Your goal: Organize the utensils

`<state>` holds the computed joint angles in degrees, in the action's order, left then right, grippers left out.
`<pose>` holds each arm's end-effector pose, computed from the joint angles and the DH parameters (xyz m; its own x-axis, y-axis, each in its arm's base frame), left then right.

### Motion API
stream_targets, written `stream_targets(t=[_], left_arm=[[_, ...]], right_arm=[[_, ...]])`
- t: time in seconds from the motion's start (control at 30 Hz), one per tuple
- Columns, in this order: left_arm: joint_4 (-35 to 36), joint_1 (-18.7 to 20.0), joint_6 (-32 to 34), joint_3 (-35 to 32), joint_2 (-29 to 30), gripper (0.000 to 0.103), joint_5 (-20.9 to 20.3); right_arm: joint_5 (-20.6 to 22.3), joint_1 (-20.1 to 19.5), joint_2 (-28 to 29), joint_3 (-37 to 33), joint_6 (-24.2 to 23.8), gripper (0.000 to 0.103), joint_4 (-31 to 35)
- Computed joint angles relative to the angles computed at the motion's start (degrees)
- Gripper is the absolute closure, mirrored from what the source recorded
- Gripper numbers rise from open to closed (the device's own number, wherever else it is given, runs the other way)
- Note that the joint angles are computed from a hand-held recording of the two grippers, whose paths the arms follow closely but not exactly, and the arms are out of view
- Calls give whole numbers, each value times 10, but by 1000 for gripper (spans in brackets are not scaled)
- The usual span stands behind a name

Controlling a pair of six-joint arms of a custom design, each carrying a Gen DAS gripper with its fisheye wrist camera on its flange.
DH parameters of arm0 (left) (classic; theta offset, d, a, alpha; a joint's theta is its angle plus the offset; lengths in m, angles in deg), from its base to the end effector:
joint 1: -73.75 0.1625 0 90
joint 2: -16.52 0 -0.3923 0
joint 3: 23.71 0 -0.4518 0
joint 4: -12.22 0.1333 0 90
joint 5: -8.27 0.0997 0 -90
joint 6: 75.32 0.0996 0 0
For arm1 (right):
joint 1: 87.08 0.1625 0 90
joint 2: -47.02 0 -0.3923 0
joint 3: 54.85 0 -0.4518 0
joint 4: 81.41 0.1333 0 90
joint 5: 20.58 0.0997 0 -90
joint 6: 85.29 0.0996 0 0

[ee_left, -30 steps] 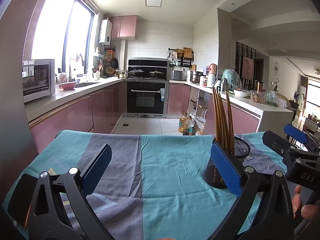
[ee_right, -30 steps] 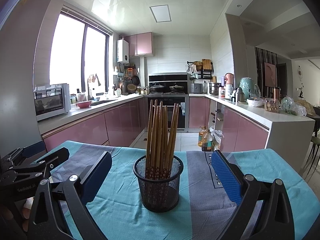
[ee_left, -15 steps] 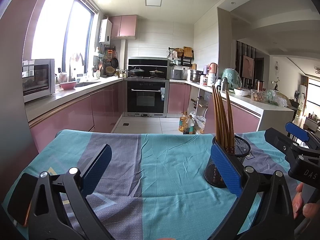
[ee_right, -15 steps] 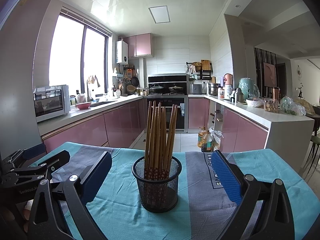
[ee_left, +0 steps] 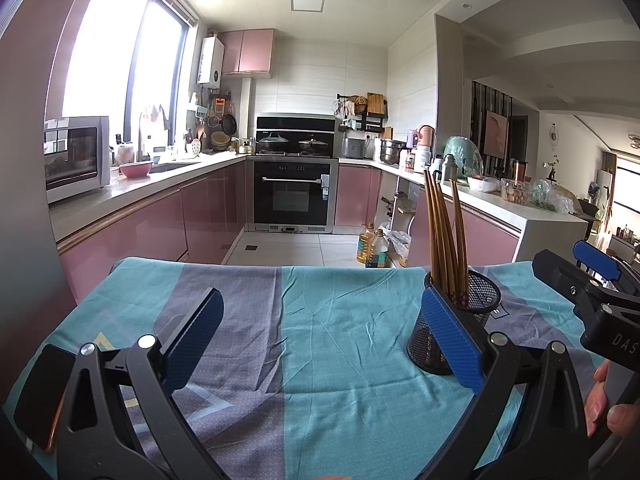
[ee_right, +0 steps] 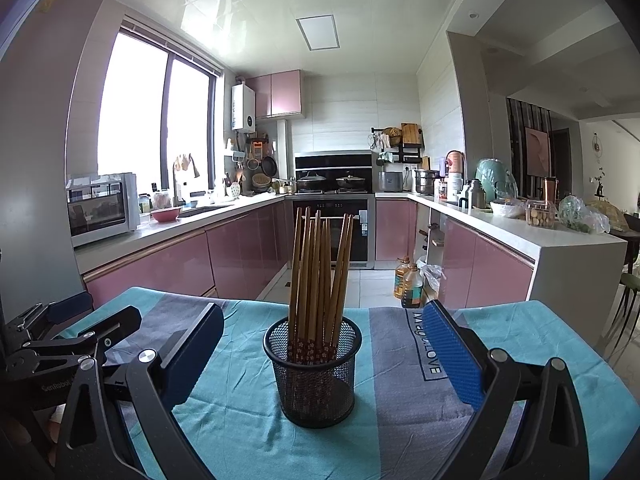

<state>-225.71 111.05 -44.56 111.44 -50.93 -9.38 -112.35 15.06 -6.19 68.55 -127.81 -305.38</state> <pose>-0.1549 -0.4049 0.1999 -0.7308 -0.2292 -0.6430 0.5920 0.2561 -0.7642 0.2370 -0.4824 0.0971 -0.6617 -0.4269 0.6164 -0.7328 0.1946 -0.6520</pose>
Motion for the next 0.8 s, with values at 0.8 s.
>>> stream_targets(t=[0.8], left_arm=[[24,-8,-35,21,-9,5,7]], right_arm=[[-3,1,-4,-1,1,7,11]])
